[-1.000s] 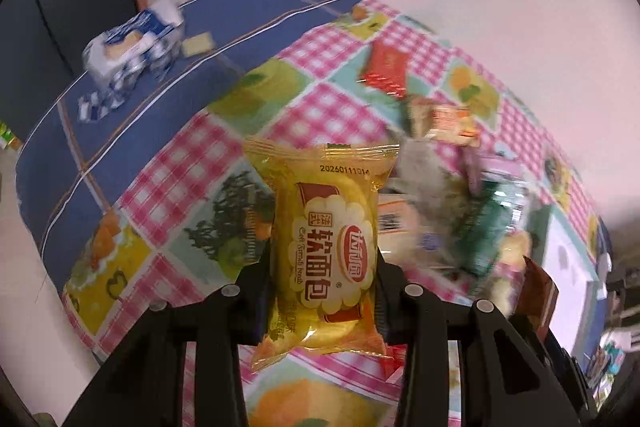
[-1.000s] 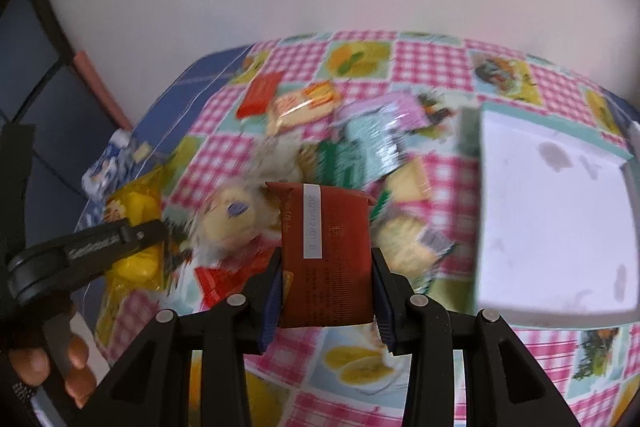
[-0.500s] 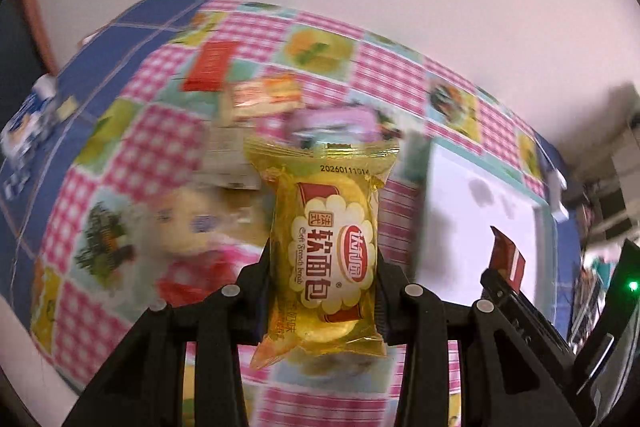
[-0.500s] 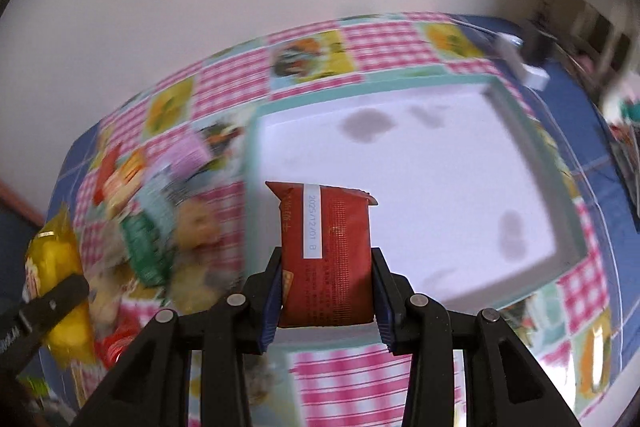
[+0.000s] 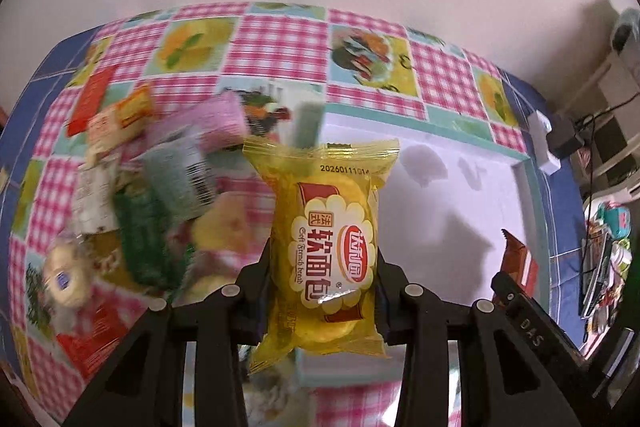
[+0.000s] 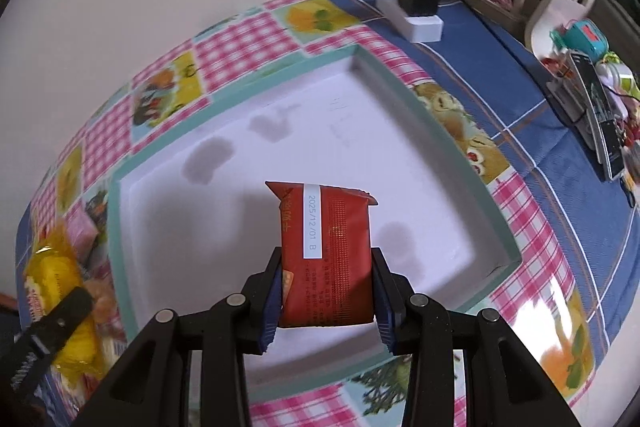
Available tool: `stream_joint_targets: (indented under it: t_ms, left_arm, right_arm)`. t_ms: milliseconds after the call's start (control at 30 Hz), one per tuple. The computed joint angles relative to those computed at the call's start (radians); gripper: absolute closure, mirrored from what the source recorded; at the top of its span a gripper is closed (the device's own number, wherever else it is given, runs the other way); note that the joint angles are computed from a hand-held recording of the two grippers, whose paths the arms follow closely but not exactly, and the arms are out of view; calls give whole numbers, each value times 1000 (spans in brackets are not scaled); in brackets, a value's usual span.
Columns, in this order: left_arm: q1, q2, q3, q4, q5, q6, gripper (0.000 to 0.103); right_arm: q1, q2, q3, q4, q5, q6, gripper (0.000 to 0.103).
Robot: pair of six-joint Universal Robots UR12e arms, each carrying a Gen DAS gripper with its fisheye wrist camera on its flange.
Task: Organize snacks
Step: 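Carry both packs to the white tray and open both tools to release, then withdraw both tools from the tray back toward the snack pile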
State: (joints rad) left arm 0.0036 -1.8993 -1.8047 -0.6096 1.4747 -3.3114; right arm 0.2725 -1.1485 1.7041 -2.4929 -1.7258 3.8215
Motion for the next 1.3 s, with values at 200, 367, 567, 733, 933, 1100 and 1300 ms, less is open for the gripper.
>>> stream_joint_targets:
  t_ms: [200, 367, 567, 733, 933, 1100, 1300]
  left_arm:
    - [-22, -51, 49, -14, 4, 14, 61]
    - [-29, -77, 72, 1, -5, 11, 61]
    - [-36, -87, 84, 11, 1, 14, 61]
    - [-33, -76, 80, 11, 9, 17, 58]
    - [-24, -60, 75, 20, -8, 7, 36]
    - [-20, -44, 69, 21, 36, -17, 31]
    - [-7, -39, 62, 6, 89, -61, 20]
  right_arm:
    - [-18, 17, -20, 13, -34, 9, 61]
    - [-22, 28, -40, 12, -67, -4, 61]
    - [-26, 35, -50, 23, -59, -11, 61]
    - [-23, 36, -53, 29, -55, -20, 61]
    - [-20, 34, -57, 32, -61, -29, 61]
    - [-17, 33, -62, 40, -62, -35, 60]
    - [-9, 31, -71, 59, -70, -40, 41]
